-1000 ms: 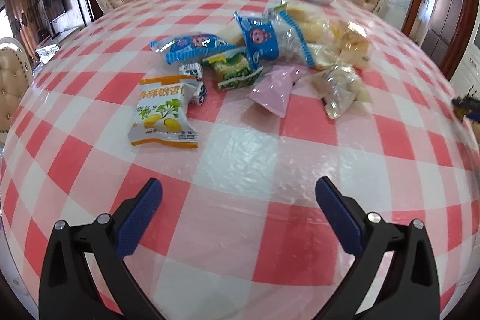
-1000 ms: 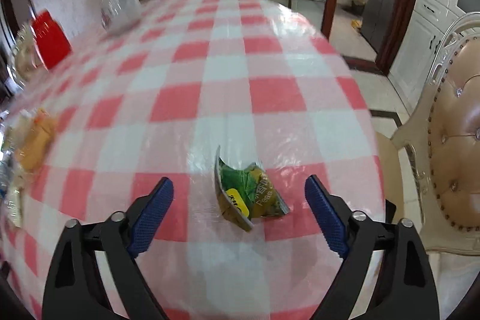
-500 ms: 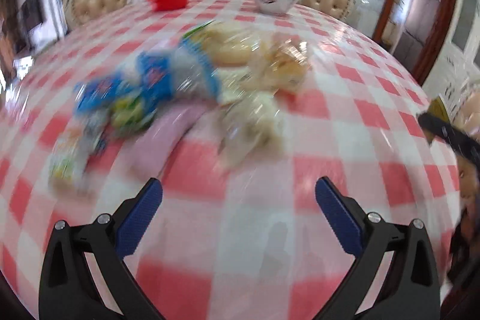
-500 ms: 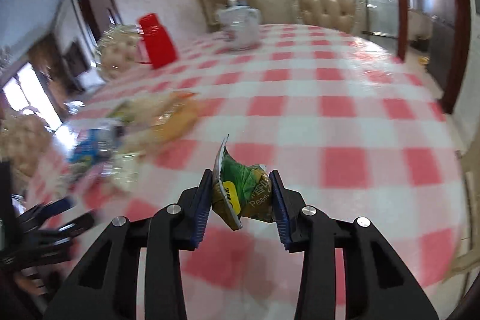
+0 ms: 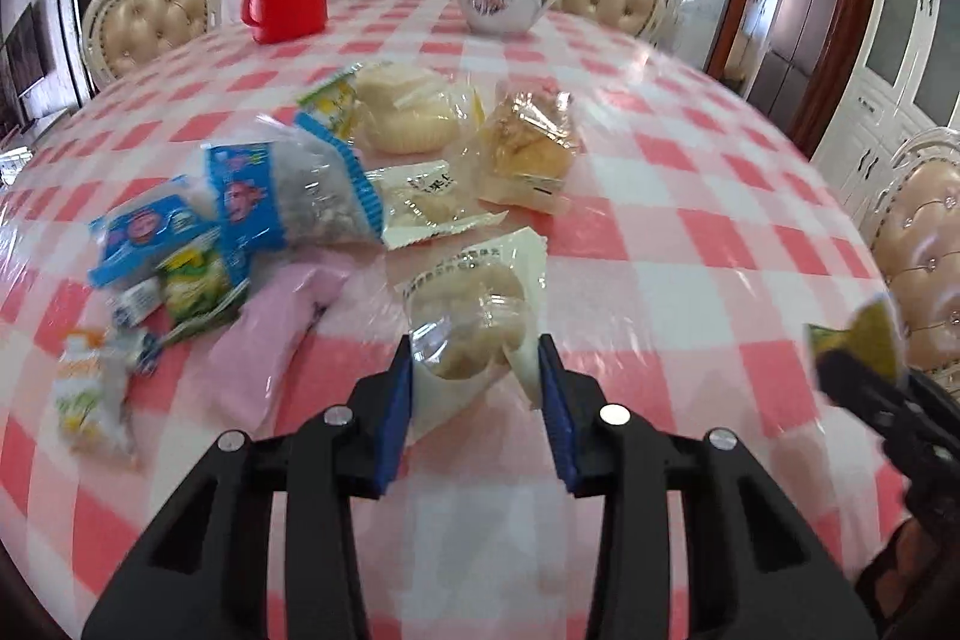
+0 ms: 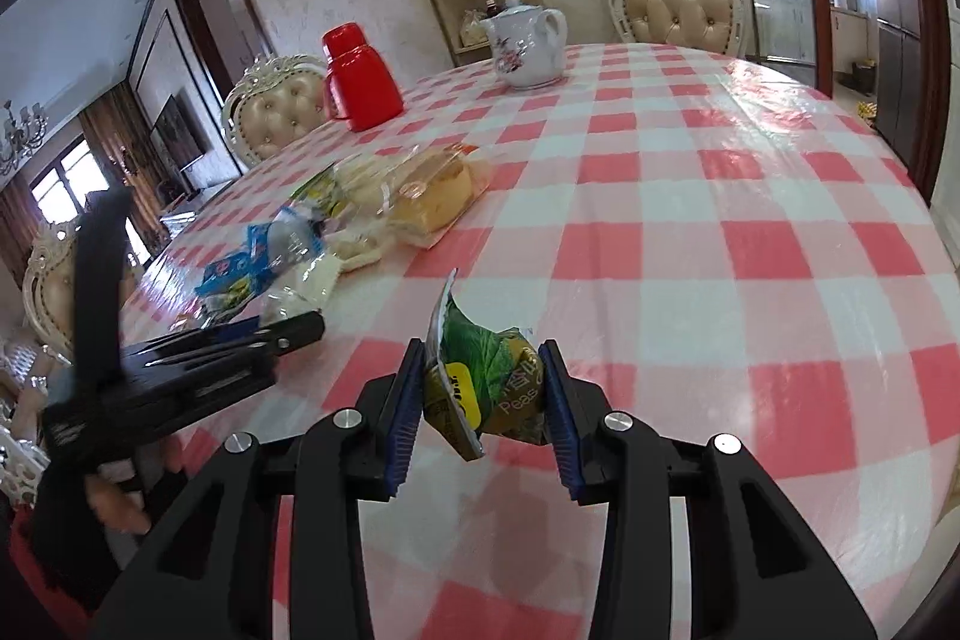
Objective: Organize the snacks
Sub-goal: 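Grasp the green snack packet with the right tool while the left tool grasps a clear pastry bag, then carry both held snacks over the clear plastic bin beside the table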
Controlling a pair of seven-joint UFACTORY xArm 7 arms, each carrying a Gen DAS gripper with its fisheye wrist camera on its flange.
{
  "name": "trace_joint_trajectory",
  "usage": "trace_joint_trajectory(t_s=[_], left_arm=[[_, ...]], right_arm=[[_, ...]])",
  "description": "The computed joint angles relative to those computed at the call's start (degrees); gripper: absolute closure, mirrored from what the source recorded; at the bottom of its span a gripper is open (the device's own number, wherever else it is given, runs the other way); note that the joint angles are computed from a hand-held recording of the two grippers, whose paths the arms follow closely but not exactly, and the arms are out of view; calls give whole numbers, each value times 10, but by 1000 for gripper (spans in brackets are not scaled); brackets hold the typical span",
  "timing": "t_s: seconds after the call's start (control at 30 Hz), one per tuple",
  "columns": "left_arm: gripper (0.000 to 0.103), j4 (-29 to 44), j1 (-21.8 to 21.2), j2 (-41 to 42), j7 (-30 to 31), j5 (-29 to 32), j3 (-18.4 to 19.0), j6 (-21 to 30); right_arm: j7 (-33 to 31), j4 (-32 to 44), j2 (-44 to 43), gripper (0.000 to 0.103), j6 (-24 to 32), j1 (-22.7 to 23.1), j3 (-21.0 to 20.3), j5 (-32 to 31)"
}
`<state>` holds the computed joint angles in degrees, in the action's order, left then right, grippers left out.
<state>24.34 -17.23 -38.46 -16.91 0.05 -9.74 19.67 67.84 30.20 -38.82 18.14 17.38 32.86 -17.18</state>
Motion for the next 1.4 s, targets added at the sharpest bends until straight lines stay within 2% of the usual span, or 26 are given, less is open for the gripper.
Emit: trace_joint_trajectory(t_s=[0.1,0.37,0.67,0.9,1.13,1.27,1.4], left_arm=[[64,-30,2,-51,-14,-1,-4,14],[63,-93,-2,-200,-25,0,1,107],[62,-146,-8,-384,-28,2,3,239],[62,-159,-5,-524,-12,3,9,356],[62,-160,30,-654,24,12,25,487],[61,-157,71,-729,54,25,57,566],[61,-149,122,-775,86,41,100,618]], right_arm=[[-2,9,11,65,2,8,7,0],[6,49,43,65,30,23,35,-15],[24,100,94,65,59,43,67,-53],[52,160,156,65,91,56,101,-115],[83,214,218,65,120,94,102,-180],[96,249,265,65,135,116,104,-219],[104,287,312,65,154,144,103,-257]])
